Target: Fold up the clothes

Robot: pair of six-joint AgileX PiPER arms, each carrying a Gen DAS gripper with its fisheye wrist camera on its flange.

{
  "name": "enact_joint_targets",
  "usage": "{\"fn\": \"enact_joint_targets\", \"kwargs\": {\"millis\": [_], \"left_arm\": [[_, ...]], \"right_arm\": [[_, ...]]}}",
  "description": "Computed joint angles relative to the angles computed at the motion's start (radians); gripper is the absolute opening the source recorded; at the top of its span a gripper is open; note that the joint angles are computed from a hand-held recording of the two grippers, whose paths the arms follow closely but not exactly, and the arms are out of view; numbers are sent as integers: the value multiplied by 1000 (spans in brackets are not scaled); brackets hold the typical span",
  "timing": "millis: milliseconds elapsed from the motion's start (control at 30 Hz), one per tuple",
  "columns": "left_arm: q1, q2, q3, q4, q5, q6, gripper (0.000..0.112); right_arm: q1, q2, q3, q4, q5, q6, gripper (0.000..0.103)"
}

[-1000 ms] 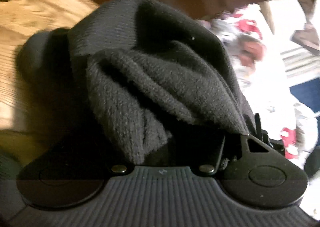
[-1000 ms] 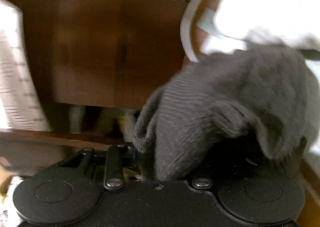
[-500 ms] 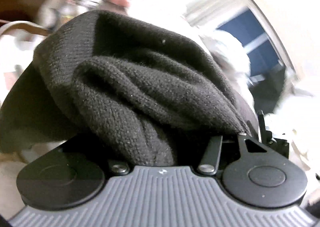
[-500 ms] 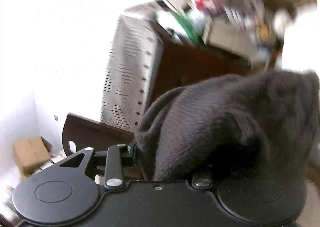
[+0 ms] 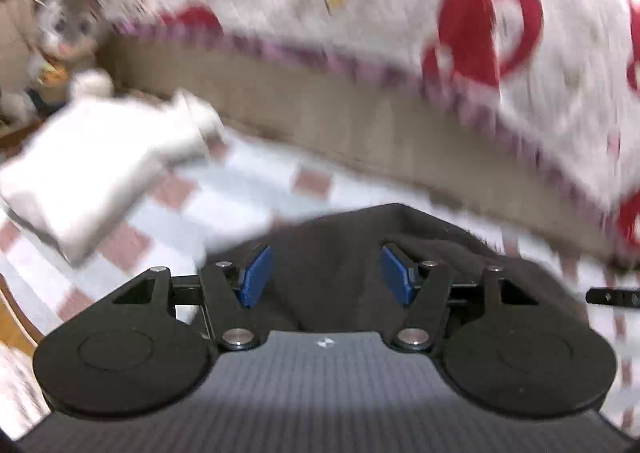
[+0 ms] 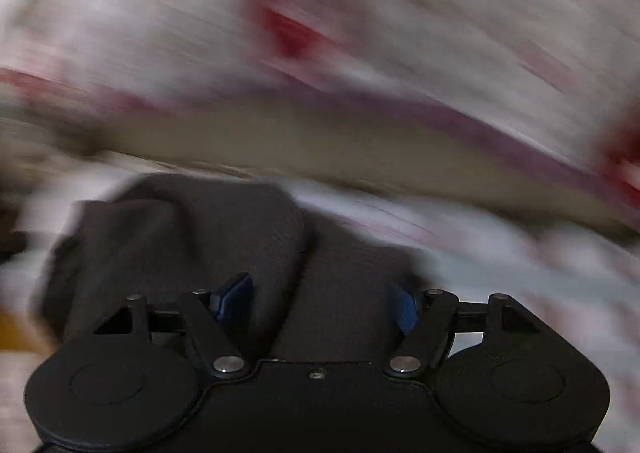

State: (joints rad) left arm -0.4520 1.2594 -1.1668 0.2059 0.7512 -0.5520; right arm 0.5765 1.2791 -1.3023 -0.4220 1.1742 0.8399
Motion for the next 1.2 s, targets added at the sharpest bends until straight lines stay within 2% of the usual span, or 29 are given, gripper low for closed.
{"fn": "enact_joint_targets", "kwargs": {"millis": [33,67,133,233,300,367,433,533,633,767,867,1000,1100,1200], "left_arm": [[-36,-31,70,7,-13,-27,64],[-32,-22,140,9,-66,-49,67],[-5,-23,234,-12,-117,-41,69],[-10,-66,368,18,-186,-38,71],[-14,-38,386,97,-238,-66,81],[-8,-10,398,141,-289,-52,83],[4,16,403,116,-336,31,85],[-16,28,419,110,-366,97,90],[-50,33,436,131,-361,126,91],[-58,56,451,94,-366,193,94],[-21,91,461,34,-397,248,94],[8,164,443,51,-395,184,97],[35,201,435,-15,-410,236,101],[48,222,403,-66,-378,282,98]], "right_arm": [[-79,-26,89,58,-57,-11,75],[-179,-45,161,148,-108,-61,70],[-271,-81,261,229,-227,-113,70],[-293,-62,262,272,-280,-167,70],[-303,-83,262,318,-318,-250,71],[-291,-95,272,371,-352,-296,72],[-273,-104,250,366,-314,-303,72],[-229,-69,226,255,-266,-227,72],[-295,-66,229,256,-238,-209,72],[-454,-148,292,349,-226,-211,73],[-548,-204,364,484,-235,-346,80],[-636,-175,455,667,-229,-488,80],[-631,-122,517,746,-255,-458,80],[-562,-55,578,805,-305,-438,80]]}}
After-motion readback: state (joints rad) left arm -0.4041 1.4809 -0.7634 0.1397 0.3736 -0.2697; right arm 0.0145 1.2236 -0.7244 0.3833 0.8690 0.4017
